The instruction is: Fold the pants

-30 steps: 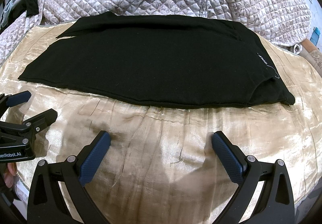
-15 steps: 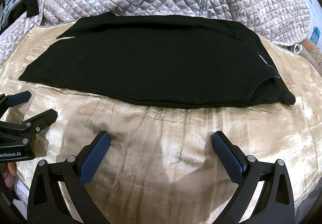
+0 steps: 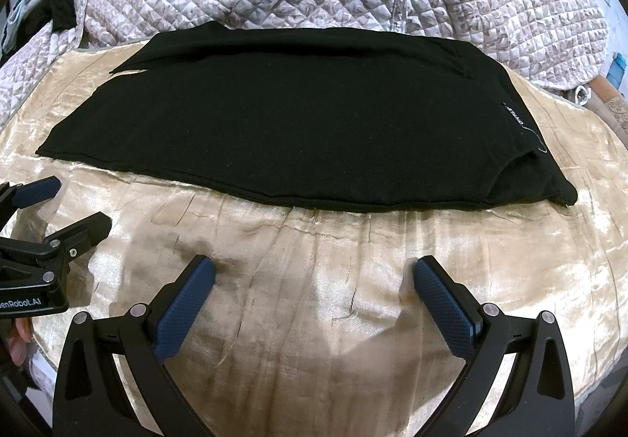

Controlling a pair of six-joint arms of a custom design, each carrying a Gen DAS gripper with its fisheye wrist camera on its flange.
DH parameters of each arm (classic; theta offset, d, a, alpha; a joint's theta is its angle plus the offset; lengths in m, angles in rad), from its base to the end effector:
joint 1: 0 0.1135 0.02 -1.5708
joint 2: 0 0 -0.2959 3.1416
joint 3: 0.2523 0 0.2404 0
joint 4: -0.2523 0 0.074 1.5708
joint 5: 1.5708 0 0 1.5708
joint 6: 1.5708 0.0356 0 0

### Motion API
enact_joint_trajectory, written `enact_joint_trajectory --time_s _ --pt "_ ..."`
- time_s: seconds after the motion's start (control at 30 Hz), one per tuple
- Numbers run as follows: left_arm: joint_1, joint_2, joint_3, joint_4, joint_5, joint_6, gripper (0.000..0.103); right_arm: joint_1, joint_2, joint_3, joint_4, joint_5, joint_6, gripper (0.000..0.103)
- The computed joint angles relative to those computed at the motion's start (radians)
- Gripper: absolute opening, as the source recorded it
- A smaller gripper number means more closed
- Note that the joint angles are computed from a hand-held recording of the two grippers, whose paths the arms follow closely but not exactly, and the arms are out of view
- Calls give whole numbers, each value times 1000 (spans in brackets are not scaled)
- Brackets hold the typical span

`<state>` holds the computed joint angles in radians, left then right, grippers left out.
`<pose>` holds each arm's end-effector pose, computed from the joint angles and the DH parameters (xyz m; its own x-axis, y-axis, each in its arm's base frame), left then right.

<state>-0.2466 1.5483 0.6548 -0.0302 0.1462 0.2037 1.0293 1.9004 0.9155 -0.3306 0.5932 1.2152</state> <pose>0.2624 -0.0714 0.1784 -0.6916 0.3805 -0.6139 0.4764 0.8792 0.0081 0.1823 0.2645 0.1325 -0.7715 0.2254 -0.5950 0.2455 0.9682 0.0484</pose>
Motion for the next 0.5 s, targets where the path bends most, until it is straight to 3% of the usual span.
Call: enact_joint_trajectory --time_s 0.5 --pt "7 0 4 -10 5 8 103 -13 -15 -34 45 -30 -33 102"
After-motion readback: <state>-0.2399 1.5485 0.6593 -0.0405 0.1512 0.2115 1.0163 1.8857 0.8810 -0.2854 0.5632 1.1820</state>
